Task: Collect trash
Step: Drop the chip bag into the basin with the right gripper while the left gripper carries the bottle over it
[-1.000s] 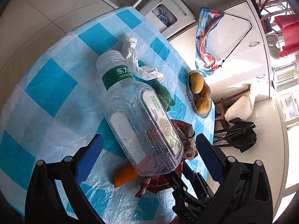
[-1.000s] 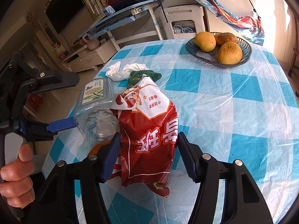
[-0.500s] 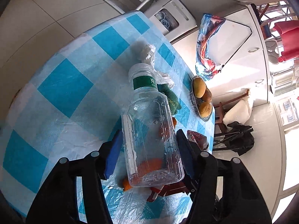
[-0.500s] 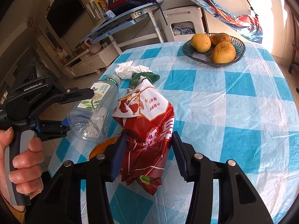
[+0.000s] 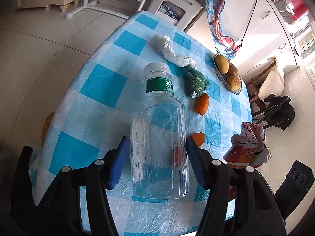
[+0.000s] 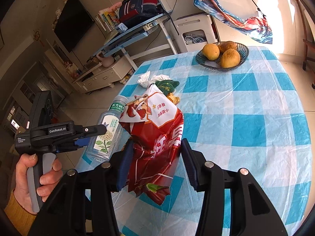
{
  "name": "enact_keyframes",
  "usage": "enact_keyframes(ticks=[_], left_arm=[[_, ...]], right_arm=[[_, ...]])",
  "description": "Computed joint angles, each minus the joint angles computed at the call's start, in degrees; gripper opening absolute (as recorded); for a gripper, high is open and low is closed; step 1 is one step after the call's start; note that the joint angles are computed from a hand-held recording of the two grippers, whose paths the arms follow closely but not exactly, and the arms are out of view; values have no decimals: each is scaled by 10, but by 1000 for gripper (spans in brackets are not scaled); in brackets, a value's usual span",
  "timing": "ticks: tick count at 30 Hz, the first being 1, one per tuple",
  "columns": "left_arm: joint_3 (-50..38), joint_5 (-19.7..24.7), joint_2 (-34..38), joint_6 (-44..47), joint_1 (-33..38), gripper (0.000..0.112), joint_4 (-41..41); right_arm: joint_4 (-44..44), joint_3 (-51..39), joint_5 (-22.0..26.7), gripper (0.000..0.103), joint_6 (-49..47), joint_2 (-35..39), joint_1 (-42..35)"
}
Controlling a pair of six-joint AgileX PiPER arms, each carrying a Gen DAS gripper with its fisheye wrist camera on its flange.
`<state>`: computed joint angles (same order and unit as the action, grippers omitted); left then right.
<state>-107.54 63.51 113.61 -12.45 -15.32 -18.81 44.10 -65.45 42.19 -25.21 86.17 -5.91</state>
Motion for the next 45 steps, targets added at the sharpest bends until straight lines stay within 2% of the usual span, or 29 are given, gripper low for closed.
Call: enact_keyframes(ticks=[3, 5, 15, 23, 27, 32, 37, 39, 45], left_arm=[[-21, 11, 16, -12, -17, 55, 26], [1, -8, 0, -15, -22, 54, 34], [217, -98, -182, 33, 2, 53, 9], [380, -122, -341, 70, 19, 53, -16], [441, -115, -418, 78, 14, 53, -19], [514, -100, -501, 84, 8, 53, -19], [588, -93, -554, 78, -14, 53, -15], [616, -94, -569, 67, -30, 53, -9], [674, -108, -608, -12, -129, 53, 43]], right_arm=[[12, 30, -2, 48, 0, -25, -1], [8, 48, -5, 48, 6, -44, 4], [-20, 140, 5, 48, 35, -162, 58], [-180, 202, -2, 51, 194, -232, 218], [-286, 221, -2, 51, 304, -228, 320], [-373, 227, 12, 61, 402, -213, 394], [-404, 241, 10, 70, 465, -258, 381], [-399, 251, -3, 72, 472, -279, 352], [-373, 276, -37, 75, 480, -327, 280]])
